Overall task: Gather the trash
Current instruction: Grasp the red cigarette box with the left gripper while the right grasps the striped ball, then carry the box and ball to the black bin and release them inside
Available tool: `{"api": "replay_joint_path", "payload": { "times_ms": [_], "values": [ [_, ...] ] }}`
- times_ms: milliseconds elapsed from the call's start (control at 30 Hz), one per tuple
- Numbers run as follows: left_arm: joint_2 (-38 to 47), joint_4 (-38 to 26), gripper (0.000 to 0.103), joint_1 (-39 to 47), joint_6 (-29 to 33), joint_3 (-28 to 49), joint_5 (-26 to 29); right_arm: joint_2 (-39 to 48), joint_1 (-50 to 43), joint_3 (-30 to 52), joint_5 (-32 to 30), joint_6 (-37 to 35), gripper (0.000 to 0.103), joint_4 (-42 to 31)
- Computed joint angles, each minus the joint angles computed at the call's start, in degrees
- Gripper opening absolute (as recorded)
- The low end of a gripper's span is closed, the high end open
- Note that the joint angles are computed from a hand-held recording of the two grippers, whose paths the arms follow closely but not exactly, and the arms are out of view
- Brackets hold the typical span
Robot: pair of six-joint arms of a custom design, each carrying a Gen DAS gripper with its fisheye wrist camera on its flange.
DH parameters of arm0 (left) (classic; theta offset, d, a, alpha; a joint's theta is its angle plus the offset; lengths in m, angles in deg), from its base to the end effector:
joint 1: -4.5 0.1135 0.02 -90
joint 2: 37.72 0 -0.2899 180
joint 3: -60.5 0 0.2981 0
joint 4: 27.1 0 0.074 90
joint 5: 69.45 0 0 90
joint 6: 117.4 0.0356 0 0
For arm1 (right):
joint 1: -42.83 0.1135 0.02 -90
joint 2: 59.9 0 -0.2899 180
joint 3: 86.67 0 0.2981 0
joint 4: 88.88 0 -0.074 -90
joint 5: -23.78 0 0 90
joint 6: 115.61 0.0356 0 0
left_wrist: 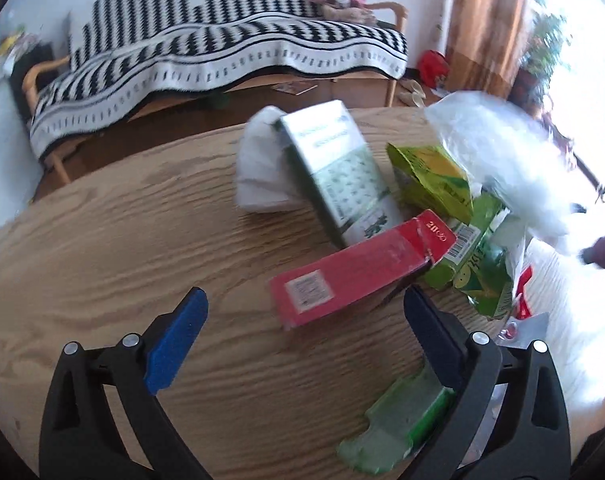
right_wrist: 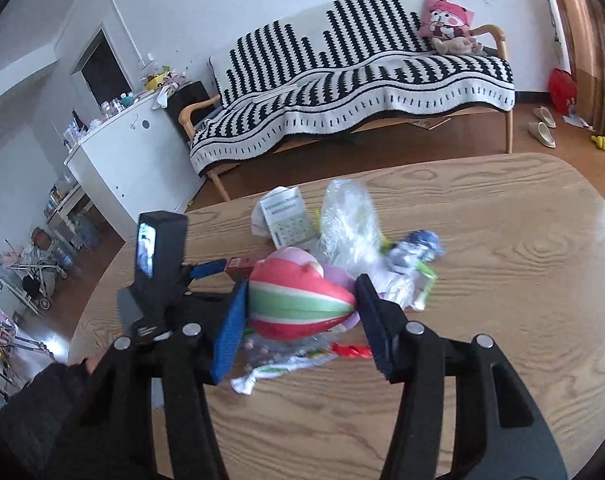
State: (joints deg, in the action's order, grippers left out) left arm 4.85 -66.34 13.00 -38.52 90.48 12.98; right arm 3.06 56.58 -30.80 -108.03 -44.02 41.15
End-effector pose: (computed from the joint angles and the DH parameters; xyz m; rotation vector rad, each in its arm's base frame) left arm 0.1625 0.0290 0.1587 -0.4764 2.4235 0.1438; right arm 0.2262 0.0798 0.2505 -0.9266 2.2345 0.8885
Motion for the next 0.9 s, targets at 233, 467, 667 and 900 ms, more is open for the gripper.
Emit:
{"api": "replay_joint_path", "payload": {
  "times_ms": [233, 467, 667, 900],
  "values": [
    [3.7, 3.5, 0.072, -2.6, -0.1, 1.4, -0.9, 0.2, -7.2, 1.5, -5.3, -8.2, 0.053, -8.0],
    [-0.1, -6.2, 0.037, -6.0, -4.2, 4.8, -4.3, -1.1, -10.1, 2.5, -7.9, -11.7, 0.053, -12.9],
    [-5.3, -17.2, 0.036, -13.5, -12.6, 10.1, -10.6, -0.9, -16.2, 4.5, -9.9, -17.4, 0.053, -18.8],
    [-2.0, -23.0, 0.036, -33.0, -28.2, 17.9, -21.9, 7.2, -31.8, 10.5, -10.9, -29.7, 0.053, -27.1]
  ]
}}
